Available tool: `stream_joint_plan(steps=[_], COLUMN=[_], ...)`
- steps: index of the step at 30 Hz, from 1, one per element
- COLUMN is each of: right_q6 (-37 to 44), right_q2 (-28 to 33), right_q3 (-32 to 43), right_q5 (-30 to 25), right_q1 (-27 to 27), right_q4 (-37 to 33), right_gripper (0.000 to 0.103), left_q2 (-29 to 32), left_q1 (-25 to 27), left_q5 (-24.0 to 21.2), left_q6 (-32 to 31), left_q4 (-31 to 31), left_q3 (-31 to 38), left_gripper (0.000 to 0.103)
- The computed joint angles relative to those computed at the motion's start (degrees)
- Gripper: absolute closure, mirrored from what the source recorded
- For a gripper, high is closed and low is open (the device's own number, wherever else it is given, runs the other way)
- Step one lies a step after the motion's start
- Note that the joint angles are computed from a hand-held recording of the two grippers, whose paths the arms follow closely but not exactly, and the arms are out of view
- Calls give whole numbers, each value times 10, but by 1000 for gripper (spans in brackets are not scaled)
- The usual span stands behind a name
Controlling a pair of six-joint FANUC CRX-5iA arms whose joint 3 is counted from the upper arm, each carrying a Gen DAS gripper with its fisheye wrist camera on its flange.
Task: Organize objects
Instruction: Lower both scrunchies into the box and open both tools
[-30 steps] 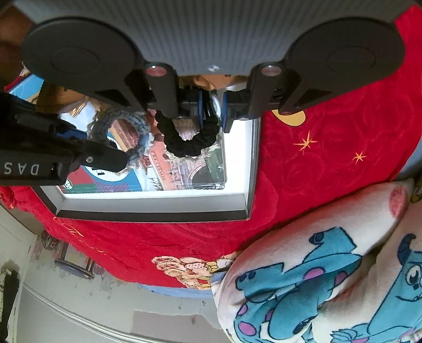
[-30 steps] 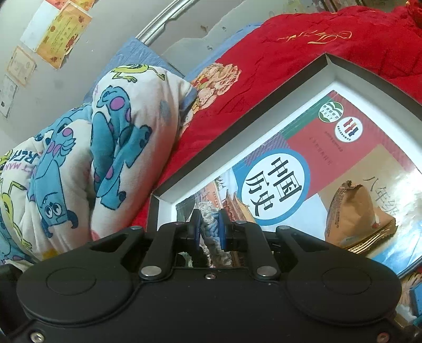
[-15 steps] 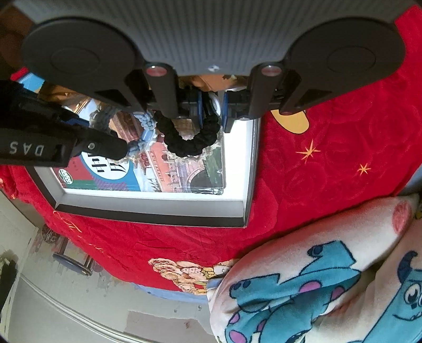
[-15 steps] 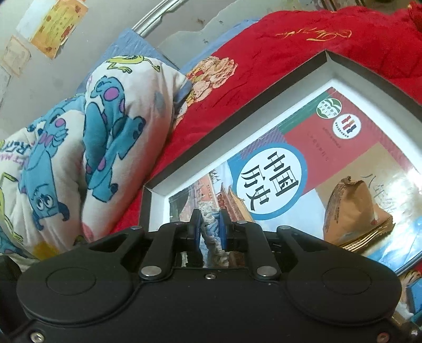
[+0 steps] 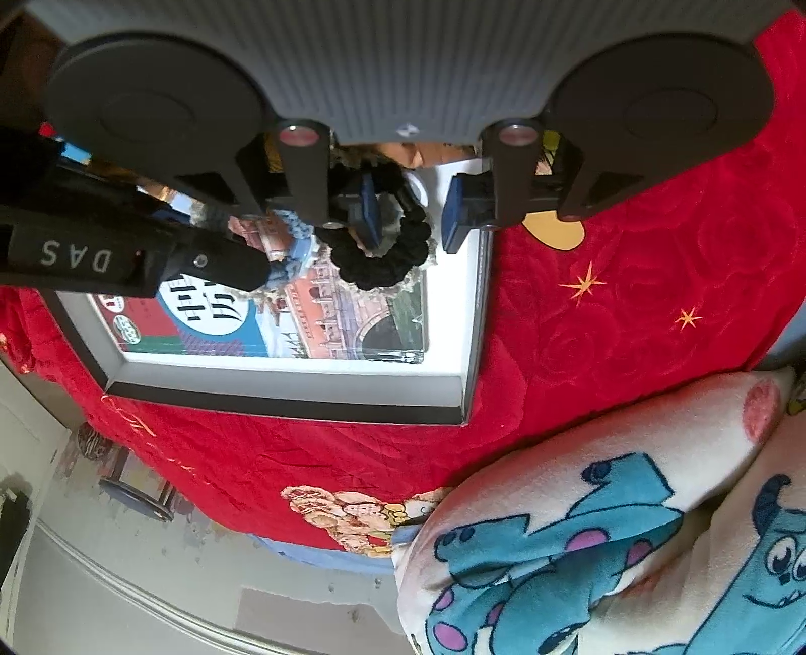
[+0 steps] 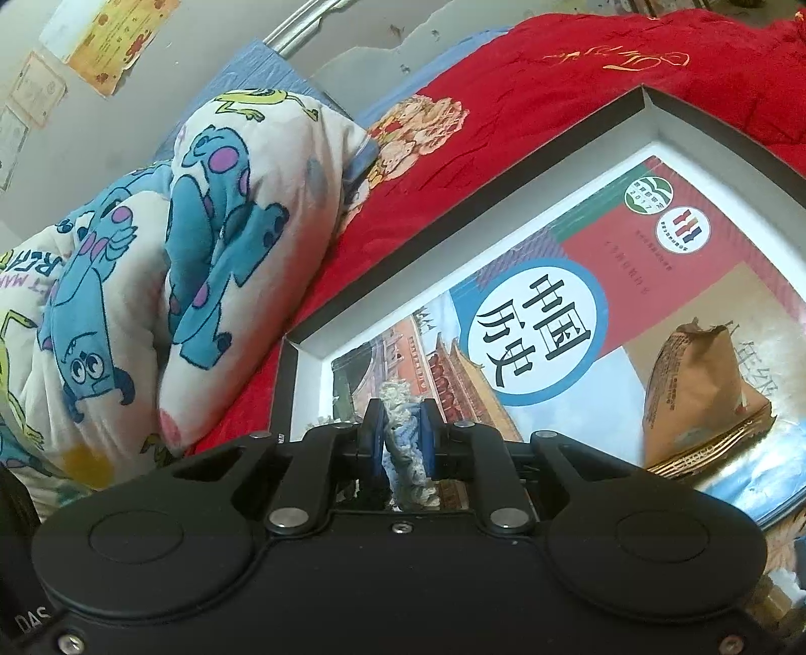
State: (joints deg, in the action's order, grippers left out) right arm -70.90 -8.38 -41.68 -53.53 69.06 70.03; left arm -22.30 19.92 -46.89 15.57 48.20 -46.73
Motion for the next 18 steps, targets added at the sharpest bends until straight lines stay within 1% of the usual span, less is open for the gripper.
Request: stream_joint_plan(steps=[2,4,7,9,11,13,16,17,18], right_q6=[0,5,18,22,24,18,13,9,5], right_q2=[-1,-3,-6,-9,-11,-13,-19,-22,-24], right_q3=[-1,0,1,0,0,-1,-5,-7,-8], right_q5=[3,9,17,23,27,29,37,42,47], right_q1=[-1,-3,-5,-7,-9,-10,-15,-17,-19], right_q4=[3,3,1,8,14,23,38,45,51], right_gripper=[86,85,84,83,78,65,55,52,47], left_q2=[-1,-5,-6,-4,-7,-12,-25,-32,-38], left_q1=[3,2,8,15,21,25,31,34,40], left_q5=[-9,-7,-20,-37,-48,-55,-58,-58,-61], left_q6=[-1,7,22,27,23,20,12,3,-7], left_q4=[3,-2,-18,-21,-19,-20,-19,-16,-13], left_q3=[1,2,12,19,22,25,24,22,22], left_gripper=[45,39,38,36,34,33,26,25,24])
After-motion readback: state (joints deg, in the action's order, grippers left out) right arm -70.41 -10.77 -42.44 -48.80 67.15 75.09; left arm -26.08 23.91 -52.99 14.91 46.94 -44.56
